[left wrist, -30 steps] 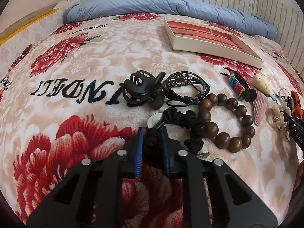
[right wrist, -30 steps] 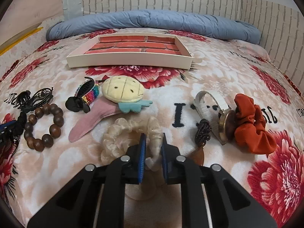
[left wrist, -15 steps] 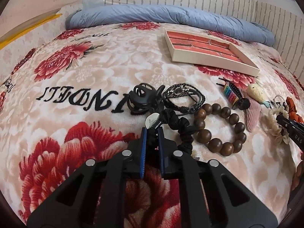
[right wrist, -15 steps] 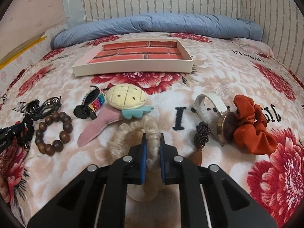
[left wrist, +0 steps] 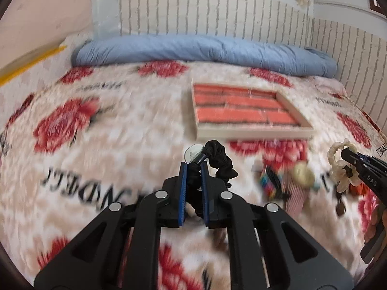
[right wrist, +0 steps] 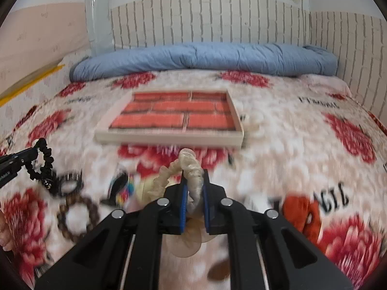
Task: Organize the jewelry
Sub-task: 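Carry both items into the brick-pattern tray and open both tools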
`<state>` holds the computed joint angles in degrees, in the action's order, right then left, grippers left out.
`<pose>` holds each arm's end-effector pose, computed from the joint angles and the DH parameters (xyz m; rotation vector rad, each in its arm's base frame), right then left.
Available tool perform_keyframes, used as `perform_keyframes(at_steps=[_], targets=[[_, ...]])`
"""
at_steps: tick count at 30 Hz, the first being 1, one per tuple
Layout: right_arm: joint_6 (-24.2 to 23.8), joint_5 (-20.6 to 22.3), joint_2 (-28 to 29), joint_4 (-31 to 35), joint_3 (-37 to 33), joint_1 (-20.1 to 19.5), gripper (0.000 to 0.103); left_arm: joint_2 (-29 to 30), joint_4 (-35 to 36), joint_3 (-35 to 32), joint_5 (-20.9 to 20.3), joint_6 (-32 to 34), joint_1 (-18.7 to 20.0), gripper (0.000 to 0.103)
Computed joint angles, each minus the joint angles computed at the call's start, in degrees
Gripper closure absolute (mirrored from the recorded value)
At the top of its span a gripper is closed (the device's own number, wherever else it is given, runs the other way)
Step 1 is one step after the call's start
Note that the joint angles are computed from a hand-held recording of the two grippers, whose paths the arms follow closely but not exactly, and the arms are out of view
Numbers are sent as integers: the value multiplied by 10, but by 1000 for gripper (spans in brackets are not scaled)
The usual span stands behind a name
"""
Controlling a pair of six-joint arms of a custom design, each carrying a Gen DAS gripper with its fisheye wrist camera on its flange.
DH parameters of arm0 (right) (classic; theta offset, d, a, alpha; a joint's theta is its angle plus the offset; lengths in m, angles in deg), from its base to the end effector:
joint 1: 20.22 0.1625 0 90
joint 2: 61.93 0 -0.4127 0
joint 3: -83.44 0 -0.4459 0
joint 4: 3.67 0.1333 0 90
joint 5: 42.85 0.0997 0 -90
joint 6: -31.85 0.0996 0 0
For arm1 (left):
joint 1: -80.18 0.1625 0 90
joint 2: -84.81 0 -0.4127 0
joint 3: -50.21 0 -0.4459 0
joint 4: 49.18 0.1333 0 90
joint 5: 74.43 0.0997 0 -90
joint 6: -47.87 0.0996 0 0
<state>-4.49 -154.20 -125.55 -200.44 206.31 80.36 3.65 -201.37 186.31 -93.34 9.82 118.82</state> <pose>0.1958 -0.5200 0.1599 0.7870 -2.3230 0.9463 -0.1880 -0.4416 0.1859 0.1473 2.0742 -1.1376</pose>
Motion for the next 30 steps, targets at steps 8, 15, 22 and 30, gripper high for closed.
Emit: perform_keyframes(at_steps=[8,15,22,30], targets=[[11,8,68,73,-144,11,92,148,-220,-172,-70,258,81,93],[52,13,154,160,-290,2,92,254,-156,-350,-125,300,164,93],[37,-29,262,217,-440,0,92,326,-90,-468,-148,300,216,93],[42,-56,339,274,-549,-4,92,384,0,-578,-165,296,249,93]])
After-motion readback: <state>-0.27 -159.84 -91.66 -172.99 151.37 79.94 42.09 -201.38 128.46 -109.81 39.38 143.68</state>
